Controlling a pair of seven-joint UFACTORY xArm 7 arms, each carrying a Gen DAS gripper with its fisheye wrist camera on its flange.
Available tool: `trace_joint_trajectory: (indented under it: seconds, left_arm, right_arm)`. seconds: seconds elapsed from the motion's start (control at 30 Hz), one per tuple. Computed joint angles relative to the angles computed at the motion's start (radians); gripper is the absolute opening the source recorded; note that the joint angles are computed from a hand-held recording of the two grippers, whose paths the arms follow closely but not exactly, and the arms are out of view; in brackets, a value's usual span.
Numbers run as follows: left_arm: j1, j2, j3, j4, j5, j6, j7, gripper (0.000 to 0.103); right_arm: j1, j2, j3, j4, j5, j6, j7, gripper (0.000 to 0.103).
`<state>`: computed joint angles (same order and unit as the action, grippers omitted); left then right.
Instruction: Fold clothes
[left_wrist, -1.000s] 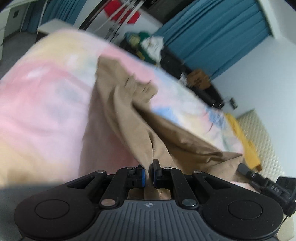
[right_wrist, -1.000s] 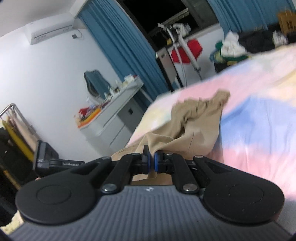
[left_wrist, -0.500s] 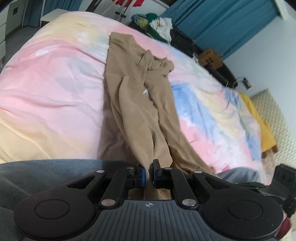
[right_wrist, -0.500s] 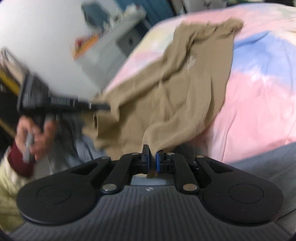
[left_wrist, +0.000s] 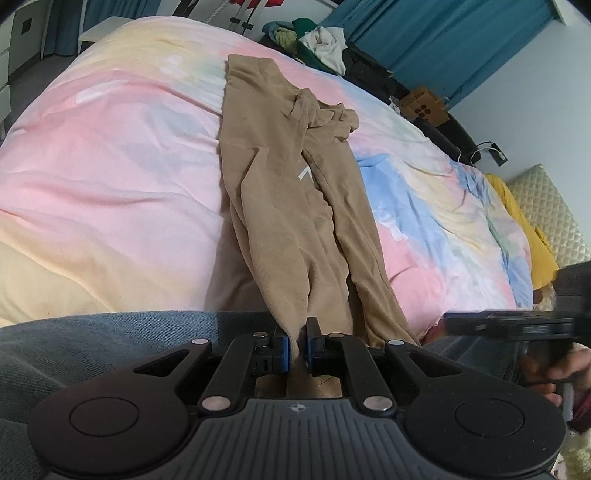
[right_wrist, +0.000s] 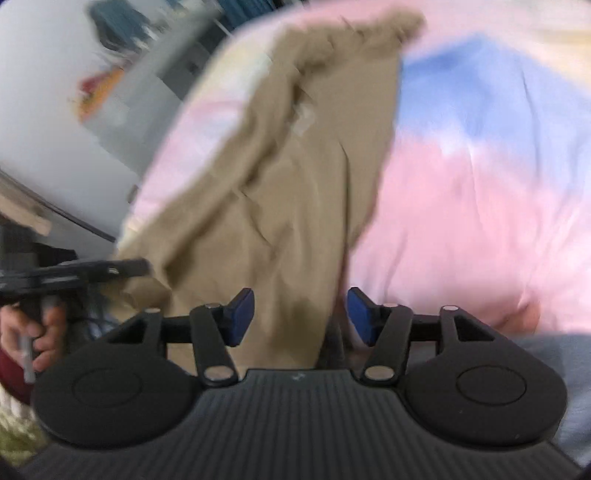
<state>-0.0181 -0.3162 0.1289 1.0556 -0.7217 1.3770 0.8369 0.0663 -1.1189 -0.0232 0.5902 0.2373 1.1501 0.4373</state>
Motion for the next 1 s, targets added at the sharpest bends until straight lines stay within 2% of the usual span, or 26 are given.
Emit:
trace_joint_trajectory:
  seconds: [0.07, 0.2, 0.23, 0.3, 0.33, 0.43, 0.57, 0.7, 0.77, 0.87, 0.97, 1.0]
  left_arm:
    - [0.000, 0.005, 0.002, 0.002, -0.004, 0.003, 0.004, 0.009]
    - [0.002, 0.015, 0.001, 0.005, -0.010, 0.006, 0.011, 0.009]
    - [0.003, 0.016, 0.000, 0.005, -0.011, 0.006, 0.013, 0.009]
    - [0.004, 0.018, -0.001, 0.005, -0.013, 0.007, 0.017, 0.009]
    - [0.004, 0.019, -0.001, 0.005, -0.014, 0.007, 0.019, 0.009]
    - [0.007, 0.018, 0.000, 0.001, -0.016, 0.004, 0.031, 0.009]
    - [0.008, 0.015, -0.004, -0.006, -0.011, -0.007, 0.035, 0.009]
    - [0.005, 0.009, -0.007, -0.015, -0.009, -0.019, 0.037, 0.010]
    - [0.003, 0.008, -0.007, -0.018, -0.009, -0.023, 0.040, 0.010]
    - [0.003, 0.016, -0.002, -0.014, -0.011, -0.019, 0.045, 0.010]
    - [0.004, 0.024, -0.005, -0.009, -0.009, -0.018, 0.045, 0.010]
    - [0.004, 0.025, -0.006, -0.008, -0.008, -0.018, 0.045, 0.010]
  right_arm:
    - [-0.005, 0.027, 0.009, -0.012, 0.020, -0.013, 0.036, 0.060]
    - [0.056, 0.079, -0.029, -0.032, 0.110, -0.051, 0.027, 0.057]
    - [0.066, 0.092, -0.023, -0.026, 0.112, -0.053, 0.019, 0.051]
    - [0.082, 0.108, -0.018, -0.006, 0.116, -0.061, -0.002, 0.029]
    - [0.091, 0.113, -0.021, 0.002, 0.128, -0.078, -0.012, 0.026]
    - [0.127, 0.132, -0.003, 0.019, 0.169, -0.162, -0.033, 0.025]
    - [0.221, 0.209, -0.001, 0.018, 0.281, -0.307, -0.054, 0.025]
    - [0.287, 0.219, -0.025, 0.025, 0.337, -0.345, -0.097, 0.029]
    - [0.263, 0.181, -0.028, 0.029, 0.318, -0.322, -0.083, 0.029]
    - [0.157, 0.106, -0.016, 0.037, 0.224, -0.262, -0.014, 0.032]
    - [0.035, 0.100, 0.004, 0.085, 0.070, -0.098, 0.065, 0.035]
    - [0.022, 0.118, 0.003, 0.101, 0.037, -0.037, 0.073, 0.035]
